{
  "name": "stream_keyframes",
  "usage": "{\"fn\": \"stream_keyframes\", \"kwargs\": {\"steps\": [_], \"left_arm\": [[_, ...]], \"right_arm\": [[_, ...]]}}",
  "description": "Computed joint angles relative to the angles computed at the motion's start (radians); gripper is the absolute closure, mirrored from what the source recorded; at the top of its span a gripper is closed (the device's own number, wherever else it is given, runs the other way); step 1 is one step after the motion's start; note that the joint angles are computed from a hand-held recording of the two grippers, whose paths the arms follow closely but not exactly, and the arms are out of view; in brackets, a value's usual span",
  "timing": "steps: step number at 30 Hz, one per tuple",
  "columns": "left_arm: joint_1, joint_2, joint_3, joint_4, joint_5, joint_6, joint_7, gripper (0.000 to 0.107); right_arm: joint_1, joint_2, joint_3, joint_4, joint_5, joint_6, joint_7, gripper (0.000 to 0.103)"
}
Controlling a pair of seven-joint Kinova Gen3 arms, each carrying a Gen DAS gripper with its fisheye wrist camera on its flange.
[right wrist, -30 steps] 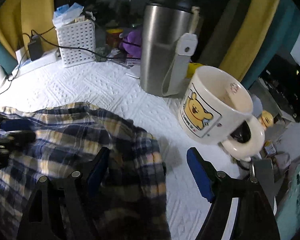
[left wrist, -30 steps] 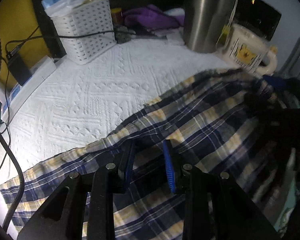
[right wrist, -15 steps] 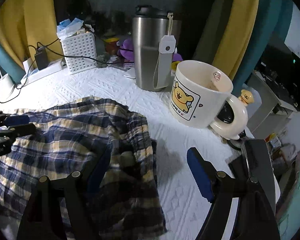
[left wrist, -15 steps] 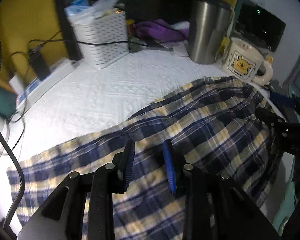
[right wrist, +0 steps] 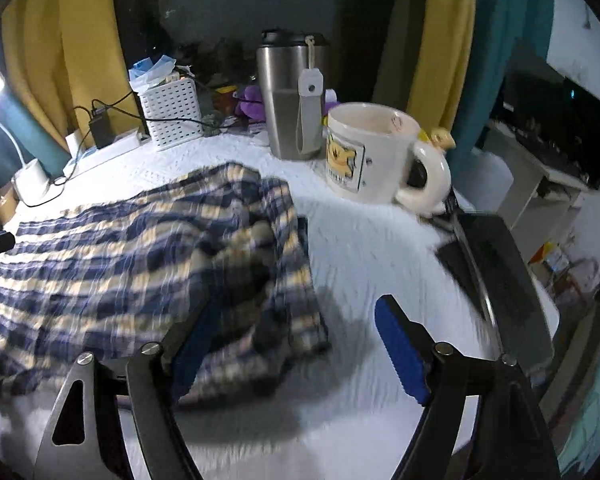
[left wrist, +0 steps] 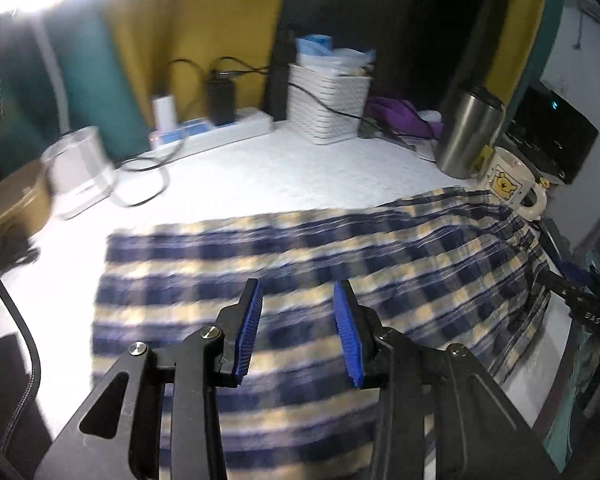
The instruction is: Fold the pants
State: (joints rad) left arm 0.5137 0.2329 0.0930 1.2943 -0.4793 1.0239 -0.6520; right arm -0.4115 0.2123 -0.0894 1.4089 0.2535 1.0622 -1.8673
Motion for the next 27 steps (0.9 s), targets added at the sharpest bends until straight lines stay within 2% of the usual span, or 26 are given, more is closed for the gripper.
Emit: {"fn": "stream_keyframes", "kwargs": {"steps": [3, 11, 17, 21, 27], "left_arm": [[0.016, -0.054, -0.002, 0.074, -0.035, 0.012, 0.059, 0.071], [-0.014, -0.165, 0.058, 0.234, -0.093, 0.065, 0.197, 0.071], [-0.068, -0.209, 0.095, 0.317, -0.078, 0.091, 0.248, 0.071], [-0.095, -0.227, 0.110, 0.357, -0.043, 0.092, 0.257, 0.071], [-0.105, -0.220, 0.125, 0.369, -0.023, 0.102, 0.261, 0.071]], "right_arm": [[0.019, -0.036, -0.005, 0.041, -0.047, -0.005, 0.003, 0.010], [0.047, -0.068, -0.026, 0.115, -0.163, -0.012, -0.015, 0.009], [0.040, -0.047, -0.038, 0.109, -0.208, -0.015, 0.004, 0.009], [0.047, -0.028, -0.033, 0.100, -0.240, -0.023, 0.011, 0.001], [0.047, 0.001, -0.027, 0.081, -0.250, -0.039, 0.009, 0.000]]}}
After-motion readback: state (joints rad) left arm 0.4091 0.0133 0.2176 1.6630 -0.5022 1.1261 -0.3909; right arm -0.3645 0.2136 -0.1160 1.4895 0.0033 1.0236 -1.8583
